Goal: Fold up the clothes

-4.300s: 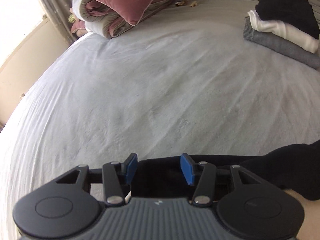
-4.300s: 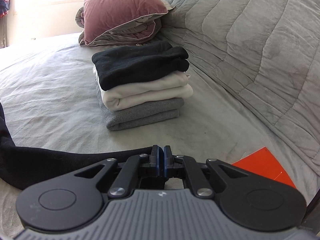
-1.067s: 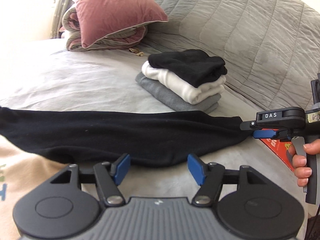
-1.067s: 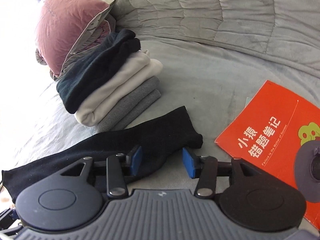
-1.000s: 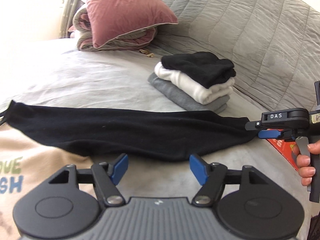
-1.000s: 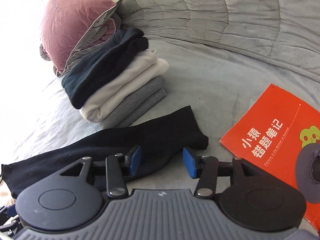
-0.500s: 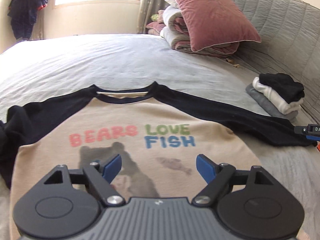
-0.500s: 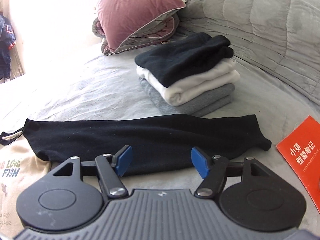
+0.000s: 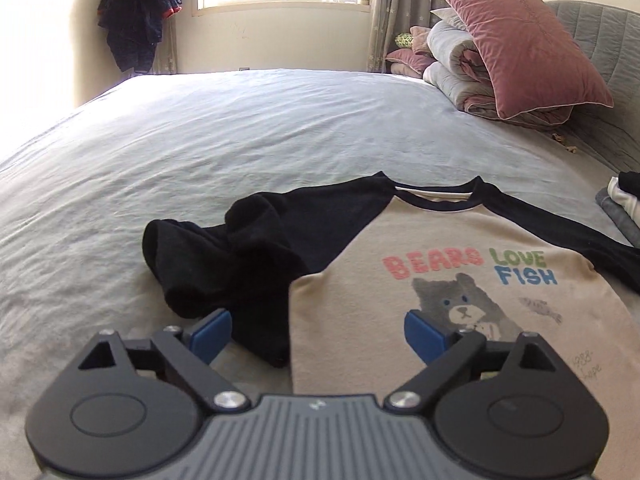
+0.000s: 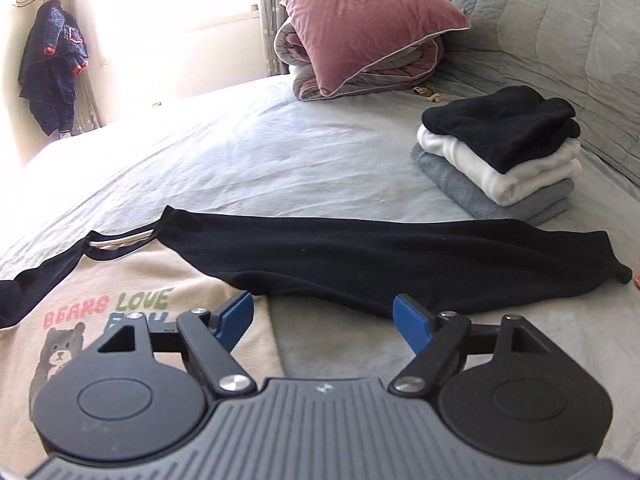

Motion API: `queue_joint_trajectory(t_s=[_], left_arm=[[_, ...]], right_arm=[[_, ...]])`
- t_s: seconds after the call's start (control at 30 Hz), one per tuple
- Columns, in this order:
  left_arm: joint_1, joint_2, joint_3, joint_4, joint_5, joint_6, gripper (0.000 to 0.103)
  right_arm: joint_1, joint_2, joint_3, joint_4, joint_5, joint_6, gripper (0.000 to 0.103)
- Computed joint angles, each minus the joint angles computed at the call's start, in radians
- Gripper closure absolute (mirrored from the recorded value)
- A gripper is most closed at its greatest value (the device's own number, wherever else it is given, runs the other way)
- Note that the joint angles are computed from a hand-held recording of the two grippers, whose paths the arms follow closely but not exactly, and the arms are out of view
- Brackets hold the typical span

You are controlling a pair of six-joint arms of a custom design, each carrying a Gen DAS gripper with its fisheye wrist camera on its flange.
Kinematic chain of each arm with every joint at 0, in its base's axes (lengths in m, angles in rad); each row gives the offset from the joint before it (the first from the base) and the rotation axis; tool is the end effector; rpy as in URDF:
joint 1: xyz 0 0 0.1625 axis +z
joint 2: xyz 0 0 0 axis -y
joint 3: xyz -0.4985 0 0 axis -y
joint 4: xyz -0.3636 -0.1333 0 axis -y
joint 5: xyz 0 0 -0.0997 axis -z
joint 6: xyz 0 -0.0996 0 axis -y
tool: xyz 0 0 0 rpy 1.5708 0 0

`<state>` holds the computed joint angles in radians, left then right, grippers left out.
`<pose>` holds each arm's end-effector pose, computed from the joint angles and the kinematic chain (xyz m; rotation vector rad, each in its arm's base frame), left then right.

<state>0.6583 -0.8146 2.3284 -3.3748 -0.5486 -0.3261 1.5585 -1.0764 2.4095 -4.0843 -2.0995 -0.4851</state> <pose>-0.2407 -0.4621 0.1409 0.4774 2.2243 -1.0079 0.0776 -0.4406 0.3074 0.1208 -2.1153 1.2146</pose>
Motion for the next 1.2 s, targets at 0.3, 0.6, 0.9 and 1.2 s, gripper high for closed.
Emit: queue_joint_trajectory(t_s=[0.3, 0.6, 0.9, 1.2], left_arm=[[0.063, -0.099, 0.036, 0.091, 0.039, -0.147, 0.007], [0.144, -0.136, 0.015, 0.075, 0.043, -0.210, 0.007], [0.263, -0.130, -0.066, -0.061, -0.156, -0.112, 0.016], [0.295, -0.118, -0.132, -0.016, -0.199, -0.085, 0.093]], right_arm=[[0.114, 0.133, -0.040, -0.024, -0.060, 0.014, 0.016], [0.180, 0.232, -0.089, 0.000, -0.083, 0.010, 0.014], [0.199, 0.296, -0.149, 0.059, -0.078, 0.055, 0.013], [0.210, 0.343, -0.181, 0.093, -0.031, 0.091, 0.013]])
